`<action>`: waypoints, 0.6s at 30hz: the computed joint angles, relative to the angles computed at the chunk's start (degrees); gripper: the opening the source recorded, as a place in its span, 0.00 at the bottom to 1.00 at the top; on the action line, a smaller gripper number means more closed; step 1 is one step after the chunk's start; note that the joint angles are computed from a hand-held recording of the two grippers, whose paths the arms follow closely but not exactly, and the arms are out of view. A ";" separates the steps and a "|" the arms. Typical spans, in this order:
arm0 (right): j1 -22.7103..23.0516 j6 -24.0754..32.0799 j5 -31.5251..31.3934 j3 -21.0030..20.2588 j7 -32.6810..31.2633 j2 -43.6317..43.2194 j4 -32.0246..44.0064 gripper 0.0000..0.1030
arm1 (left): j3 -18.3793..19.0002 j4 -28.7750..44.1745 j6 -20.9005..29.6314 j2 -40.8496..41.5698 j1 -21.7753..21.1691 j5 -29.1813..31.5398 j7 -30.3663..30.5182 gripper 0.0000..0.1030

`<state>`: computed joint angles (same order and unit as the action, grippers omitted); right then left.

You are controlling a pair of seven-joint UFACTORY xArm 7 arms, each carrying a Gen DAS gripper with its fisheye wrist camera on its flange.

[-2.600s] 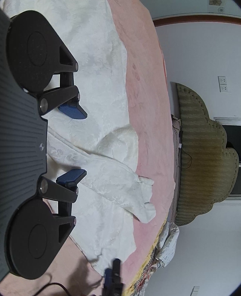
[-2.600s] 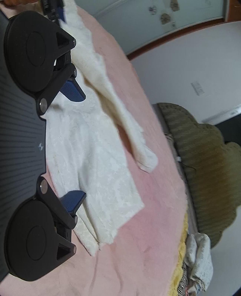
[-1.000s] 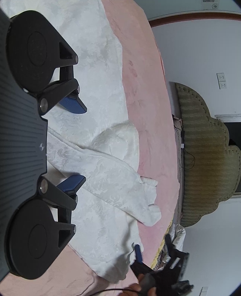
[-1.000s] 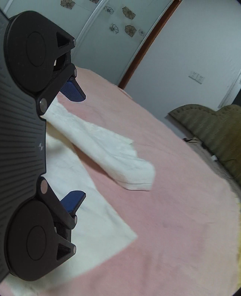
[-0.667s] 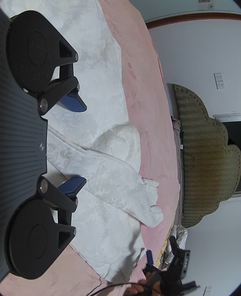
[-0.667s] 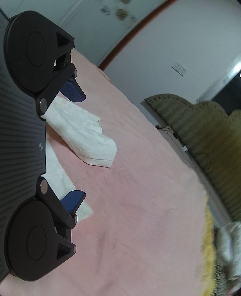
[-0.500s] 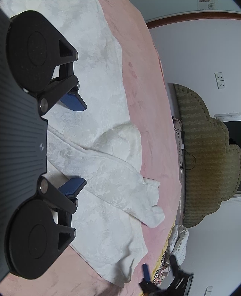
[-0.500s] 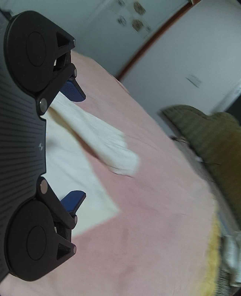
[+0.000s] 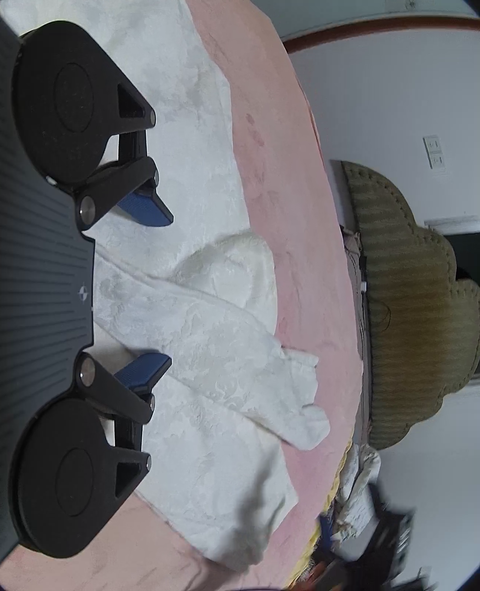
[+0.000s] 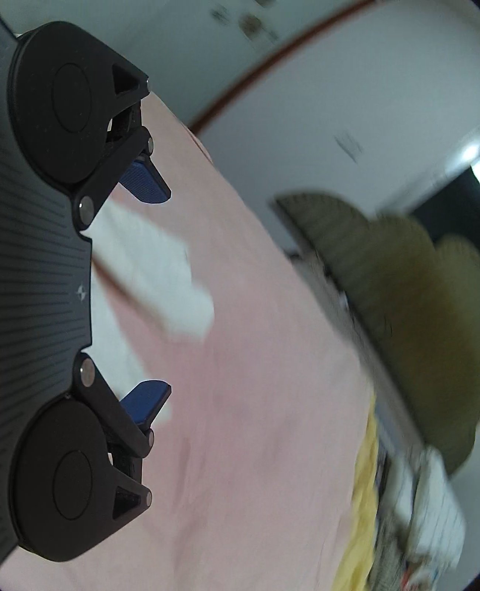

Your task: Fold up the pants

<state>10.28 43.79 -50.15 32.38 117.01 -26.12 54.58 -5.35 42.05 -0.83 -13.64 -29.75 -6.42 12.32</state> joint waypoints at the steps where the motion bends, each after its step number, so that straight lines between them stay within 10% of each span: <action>1: -0.55 0.99 -0.75 0.68 -3.67 4.47 4.13 1.00 | 1.18 -0.33 -0.48 -0.15 -1.54 -0.47 1.27 0.69; 13: 9.63 25.47 -2.10 -3.95 -36.51 48.98 49.48 0.97 | 22.32 2.41 4.11 0.16 -24.46 -20.59 18.56 0.73; 18: 12.20 25.93 -0.14 -7.48 -37.89 49.70 49.45 0.48 | 21.88 3.19 5.09 0.28 -24.61 -27.03 24.32 0.78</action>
